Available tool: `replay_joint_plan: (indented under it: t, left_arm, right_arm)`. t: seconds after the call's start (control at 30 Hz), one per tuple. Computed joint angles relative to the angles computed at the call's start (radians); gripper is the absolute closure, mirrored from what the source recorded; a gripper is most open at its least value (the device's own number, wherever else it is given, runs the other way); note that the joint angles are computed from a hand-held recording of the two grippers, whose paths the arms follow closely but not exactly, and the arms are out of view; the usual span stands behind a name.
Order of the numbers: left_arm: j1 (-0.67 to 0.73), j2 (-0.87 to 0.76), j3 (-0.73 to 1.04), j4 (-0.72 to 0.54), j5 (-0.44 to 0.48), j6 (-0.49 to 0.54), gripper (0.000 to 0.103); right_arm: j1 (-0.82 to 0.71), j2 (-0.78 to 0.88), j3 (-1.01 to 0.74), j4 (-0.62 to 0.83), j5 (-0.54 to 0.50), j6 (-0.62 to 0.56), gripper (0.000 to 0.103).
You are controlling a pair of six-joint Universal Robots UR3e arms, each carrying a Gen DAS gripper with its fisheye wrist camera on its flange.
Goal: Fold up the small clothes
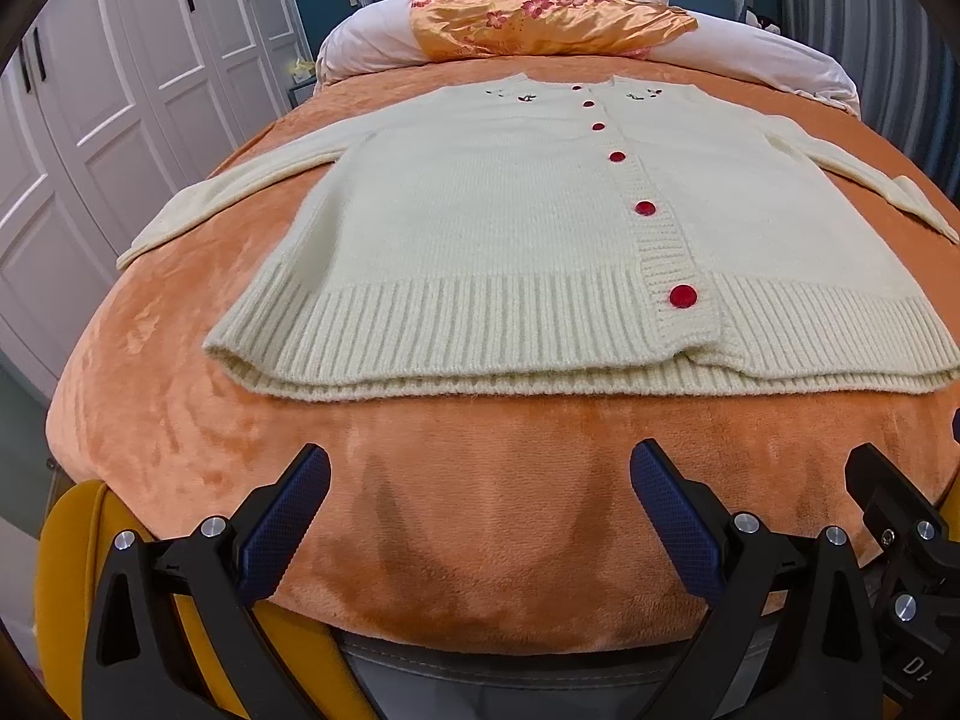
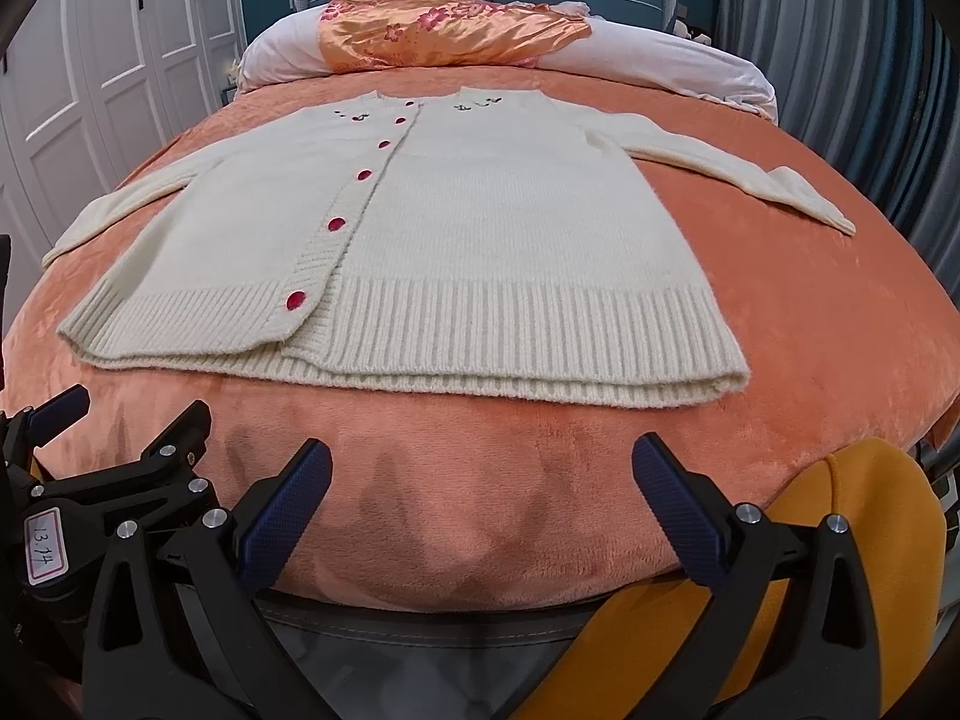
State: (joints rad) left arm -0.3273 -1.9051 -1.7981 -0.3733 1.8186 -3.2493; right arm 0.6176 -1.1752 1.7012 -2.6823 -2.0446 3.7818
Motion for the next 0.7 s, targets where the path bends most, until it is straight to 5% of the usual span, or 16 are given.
replay_joint_plan:
  t: [0.7]
  left_arm:
    - [0.000,0.003,-0.007,0.002,0.002,0.002,0.005]
  right_arm:
    - [-0.003,0.000,0.003,0.001,0.007,0.001,0.005]
